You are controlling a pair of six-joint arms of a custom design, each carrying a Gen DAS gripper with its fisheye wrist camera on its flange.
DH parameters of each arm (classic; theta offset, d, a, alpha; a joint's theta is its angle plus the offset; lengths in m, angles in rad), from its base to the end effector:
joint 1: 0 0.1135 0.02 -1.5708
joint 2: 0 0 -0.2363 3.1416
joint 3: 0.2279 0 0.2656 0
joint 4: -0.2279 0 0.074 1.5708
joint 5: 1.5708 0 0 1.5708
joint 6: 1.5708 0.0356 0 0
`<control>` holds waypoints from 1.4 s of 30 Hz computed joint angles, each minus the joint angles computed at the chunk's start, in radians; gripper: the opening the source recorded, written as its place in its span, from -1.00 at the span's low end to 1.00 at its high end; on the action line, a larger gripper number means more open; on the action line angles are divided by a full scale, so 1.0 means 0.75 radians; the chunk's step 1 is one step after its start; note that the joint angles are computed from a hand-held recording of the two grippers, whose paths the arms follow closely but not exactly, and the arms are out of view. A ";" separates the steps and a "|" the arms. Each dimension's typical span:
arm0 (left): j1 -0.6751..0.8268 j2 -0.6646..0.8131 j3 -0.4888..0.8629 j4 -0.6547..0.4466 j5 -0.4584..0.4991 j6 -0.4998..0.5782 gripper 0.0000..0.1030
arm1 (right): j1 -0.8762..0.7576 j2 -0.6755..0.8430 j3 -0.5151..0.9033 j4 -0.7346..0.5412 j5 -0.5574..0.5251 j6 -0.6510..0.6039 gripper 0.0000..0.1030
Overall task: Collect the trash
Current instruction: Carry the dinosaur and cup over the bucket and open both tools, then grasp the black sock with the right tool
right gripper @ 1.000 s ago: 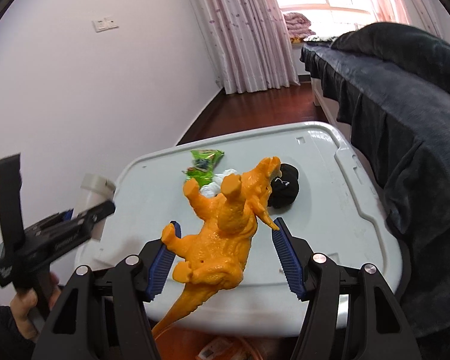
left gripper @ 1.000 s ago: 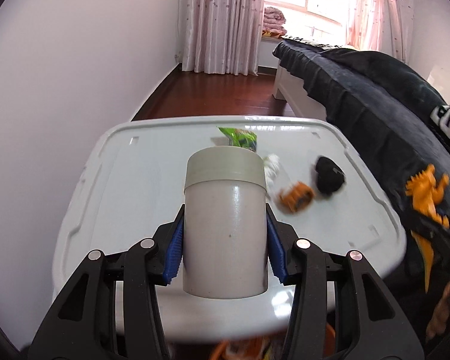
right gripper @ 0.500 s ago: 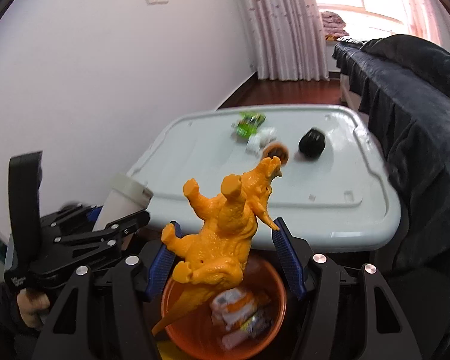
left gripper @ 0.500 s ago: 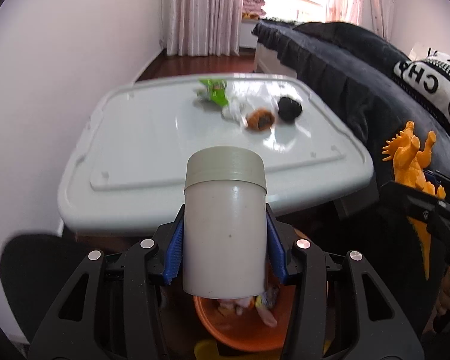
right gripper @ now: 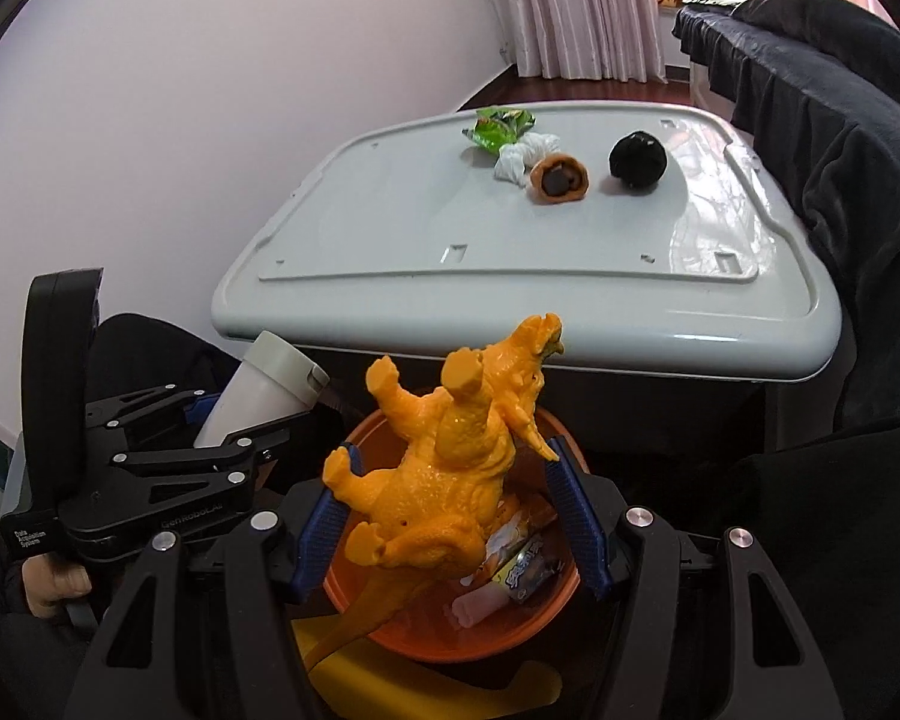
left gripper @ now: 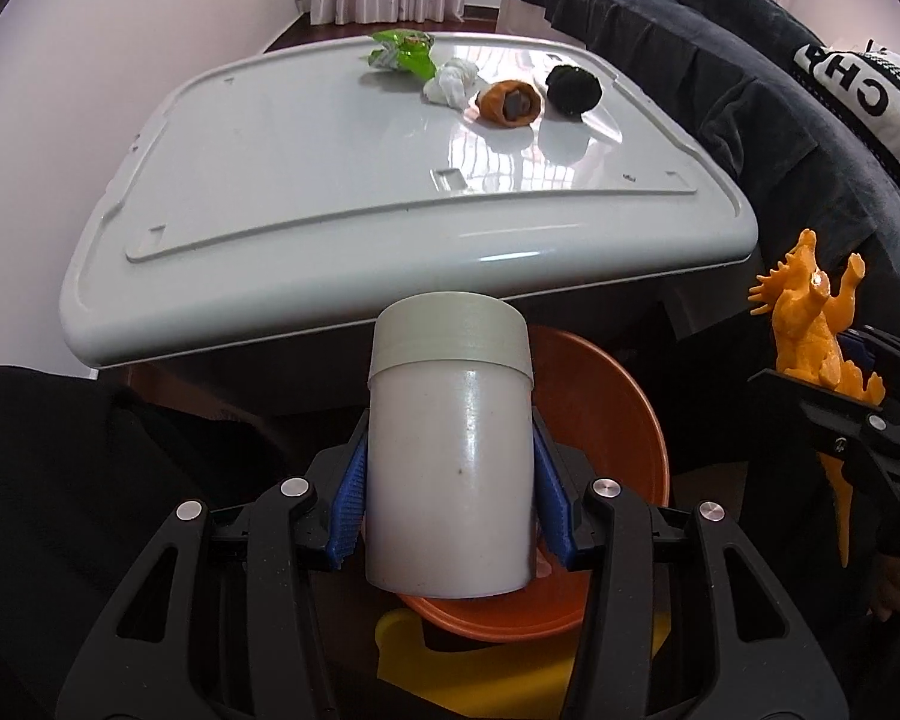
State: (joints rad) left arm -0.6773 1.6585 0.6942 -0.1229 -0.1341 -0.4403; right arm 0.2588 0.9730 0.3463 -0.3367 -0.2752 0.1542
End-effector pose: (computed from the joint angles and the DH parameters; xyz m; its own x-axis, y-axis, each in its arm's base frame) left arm 0.2276 -0.1770 0.0738 -0.8682 0.1562 -0.4711 0.2240 0.9703 -0.0911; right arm 0.1846 0.0589 0.1168 -0.8452 -0.0708 -0.5297 -0.2696 0.9123 0.3081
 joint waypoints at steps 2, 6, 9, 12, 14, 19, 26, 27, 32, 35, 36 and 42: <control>0.000 0.013 0.009 -0.010 0.008 -0.001 -0.10 | 0.008 0.014 0.001 0.002 0.001 0.003 0.22; 0.017 0.035 0.021 -0.024 0.041 0.000 -0.10 | 0.002 0.048 0.011 0.004 -0.007 0.003 0.22; 0.026 0.044 0.024 -0.027 0.056 -0.005 -0.10 | 0.004 0.087 0.024 0.009 -0.012 0.001 0.23; 0.033 0.058 0.038 -0.042 0.068 -0.006 0.01 | 0.008 0.118 0.036 0.006 -0.008 0.005 0.29; 0.032 0.070 0.050 -0.064 0.052 -0.016 0.45 | -0.001 0.109 0.035 0.000 -0.005 0.007 0.62; 0.064 0.020 0.008 -0.038 0.087 -0.022 0.55 | -0.067 0.026 0.030 -0.052 -0.035 -0.020 0.62; 0.081 -0.045 -0.023 -0.006 0.093 -0.011 0.56 | -0.213 -0.019 0.051 -0.081 -0.095 -0.052 0.62; 0.085 -0.053 -0.026 0.002 0.092 -0.004 0.55 | -0.222 -0.003 0.061 -0.073 -0.098 -0.054 0.63; 0.127 -0.040 0.022 0.024 0.097 0.047 0.56 | -0.267 0.139 0.160 0.022 -0.091 -0.078 0.62; 0.173 0.024 0.114 0.043 0.118 0.075 0.56 | -0.291 0.278 0.260 0.097 -0.088 -0.093 0.62; 0.182 0.046 0.140 0.049 0.123 0.085 0.56 | -0.297 0.364 0.329 0.133 -0.070 -0.096 0.62; 0.215 0.252 0.386 0.099 0.068 0.152 0.56 | -0.325 0.848 0.743 0.256 -0.005 -0.071 0.63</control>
